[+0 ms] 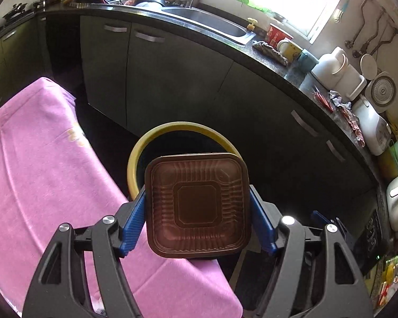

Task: Collect trash
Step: 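Open the left gripper over the bin and move back to the table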

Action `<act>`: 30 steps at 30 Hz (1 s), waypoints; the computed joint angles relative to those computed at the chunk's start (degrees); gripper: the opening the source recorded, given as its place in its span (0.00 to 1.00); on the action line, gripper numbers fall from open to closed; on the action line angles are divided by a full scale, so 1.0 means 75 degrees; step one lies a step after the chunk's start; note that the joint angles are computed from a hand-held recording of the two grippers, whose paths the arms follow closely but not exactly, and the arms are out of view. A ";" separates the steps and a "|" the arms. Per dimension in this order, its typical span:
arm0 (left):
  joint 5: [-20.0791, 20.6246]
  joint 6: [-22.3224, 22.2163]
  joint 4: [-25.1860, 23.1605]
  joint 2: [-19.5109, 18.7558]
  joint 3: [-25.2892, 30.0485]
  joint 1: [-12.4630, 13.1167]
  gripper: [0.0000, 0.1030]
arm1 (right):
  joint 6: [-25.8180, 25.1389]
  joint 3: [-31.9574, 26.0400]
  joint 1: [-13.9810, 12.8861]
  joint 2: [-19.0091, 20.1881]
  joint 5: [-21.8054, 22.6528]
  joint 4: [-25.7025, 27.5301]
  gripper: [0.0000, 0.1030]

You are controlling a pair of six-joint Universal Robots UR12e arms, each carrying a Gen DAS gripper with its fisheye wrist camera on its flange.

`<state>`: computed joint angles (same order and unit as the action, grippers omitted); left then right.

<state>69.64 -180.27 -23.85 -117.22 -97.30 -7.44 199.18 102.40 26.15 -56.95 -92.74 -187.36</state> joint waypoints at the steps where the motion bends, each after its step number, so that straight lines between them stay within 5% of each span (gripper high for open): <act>1: 0.0017 -0.0056 -0.0067 -0.0157 0.0176 -0.0048 0.66 | 0.0101 0.0076 -0.0042 -0.0015 0.0048 -0.0064 0.89; 4: 0.0266 -0.0097 -0.0141 -0.0553 0.0627 -0.0182 0.69 | 0.0317 0.0224 -0.0145 -0.0032 0.0148 -0.0166 0.89; 7: 0.0193 -0.0359 -0.0151 -0.0813 0.0913 -0.0219 0.87 | 0.0439 0.0293 -0.0213 -0.0024 0.0234 -0.0235 0.89; 12: 0.0051 -0.0659 0.0175 -0.0758 0.0782 -0.0153 0.87 | 0.0471 0.0286 -0.0233 -0.0011 0.0293 -0.0269 0.89; 23: 0.0316 -0.0502 0.3292 0.0826 -0.1548 0.0283 0.93 | 0.0005 -0.0218 0.0111 0.0111 0.0353 0.0042 0.90; 30: 0.1256 -0.0899 0.5042 0.2034 -0.3281 0.0851 0.93 | -0.0556 -0.0705 0.0534 0.0207 0.0316 0.0353 0.90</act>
